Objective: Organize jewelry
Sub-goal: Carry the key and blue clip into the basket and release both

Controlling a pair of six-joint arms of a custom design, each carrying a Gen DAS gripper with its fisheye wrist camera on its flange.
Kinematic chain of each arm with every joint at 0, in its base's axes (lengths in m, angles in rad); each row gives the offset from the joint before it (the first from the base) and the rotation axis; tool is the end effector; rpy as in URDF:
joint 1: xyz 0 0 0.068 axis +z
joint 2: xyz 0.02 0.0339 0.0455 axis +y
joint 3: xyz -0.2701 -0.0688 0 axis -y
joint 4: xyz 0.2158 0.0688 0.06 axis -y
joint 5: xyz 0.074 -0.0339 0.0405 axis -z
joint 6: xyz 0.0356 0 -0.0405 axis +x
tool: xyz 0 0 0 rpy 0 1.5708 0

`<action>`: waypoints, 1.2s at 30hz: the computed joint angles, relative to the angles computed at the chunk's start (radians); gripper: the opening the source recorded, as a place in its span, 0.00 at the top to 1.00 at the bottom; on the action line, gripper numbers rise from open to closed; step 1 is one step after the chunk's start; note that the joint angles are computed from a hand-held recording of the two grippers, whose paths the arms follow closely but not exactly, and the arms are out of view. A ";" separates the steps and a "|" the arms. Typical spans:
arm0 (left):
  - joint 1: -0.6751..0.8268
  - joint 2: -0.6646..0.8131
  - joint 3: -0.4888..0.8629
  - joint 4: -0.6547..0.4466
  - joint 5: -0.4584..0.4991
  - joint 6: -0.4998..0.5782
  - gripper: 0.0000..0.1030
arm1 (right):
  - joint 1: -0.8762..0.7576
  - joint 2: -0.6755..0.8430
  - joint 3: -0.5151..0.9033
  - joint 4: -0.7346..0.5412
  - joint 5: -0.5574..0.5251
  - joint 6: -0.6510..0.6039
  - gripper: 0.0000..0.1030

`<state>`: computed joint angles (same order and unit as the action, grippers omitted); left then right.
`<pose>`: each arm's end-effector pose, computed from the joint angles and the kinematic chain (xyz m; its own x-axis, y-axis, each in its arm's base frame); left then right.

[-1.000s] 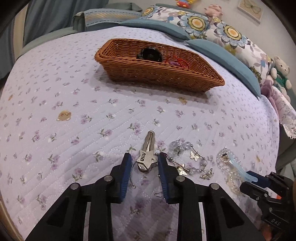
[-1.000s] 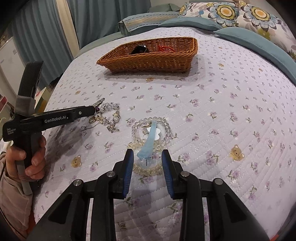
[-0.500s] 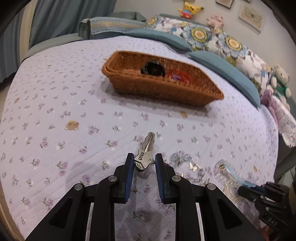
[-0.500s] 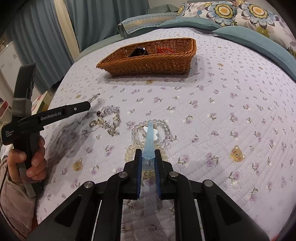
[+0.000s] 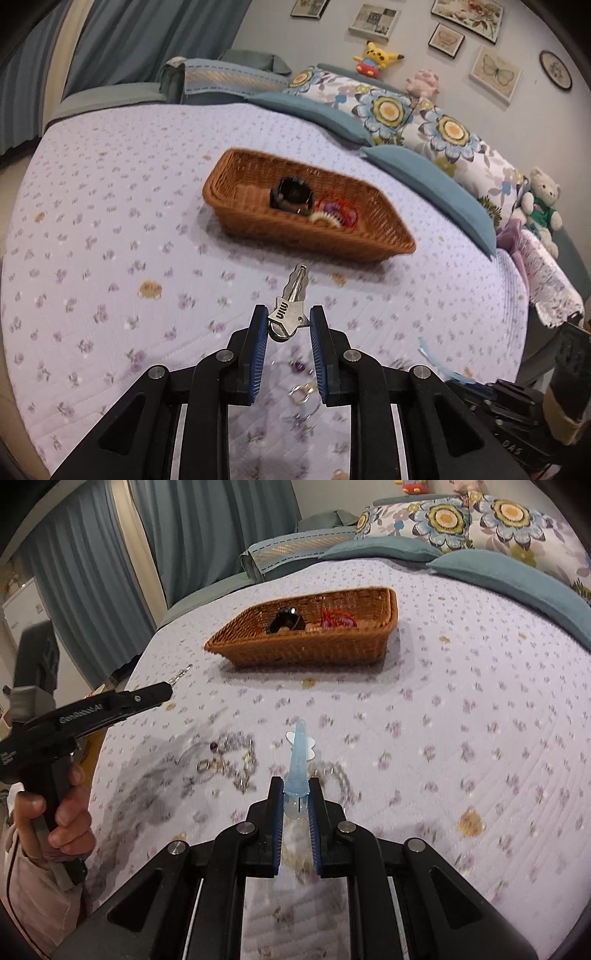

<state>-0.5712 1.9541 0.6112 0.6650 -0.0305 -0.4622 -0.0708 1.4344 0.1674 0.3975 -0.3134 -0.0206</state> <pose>0.2644 -0.1686 0.0986 -0.7043 -0.0772 -0.7057 0.2305 0.9153 -0.3302 0.1750 -0.0014 0.1107 -0.7592 0.0342 -0.6499 -0.1468 0.9639 0.2222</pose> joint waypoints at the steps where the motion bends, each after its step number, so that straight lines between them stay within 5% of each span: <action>1: 0.002 -0.012 0.009 -0.014 0.003 0.001 0.77 | 0.005 -0.002 0.017 -0.011 0.009 0.003 0.85; 10: 0.040 -0.002 0.255 -0.211 0.055 0.038 0.77 | 0.058 0.114 0.373 -0.136 0.095 -0.032 0.85; 23: 0.115 0.308 0.782 -0.460 0.082 0.075 0.77 | 0.051 0.676 1.006 -0.270 0.083 0.023 0.85; 36: 0.166 0.504 1.004 -0.572 0.075 0.120 0.77 | 0.093 0.898 1.302 -0.439 0.087 0.061 0.85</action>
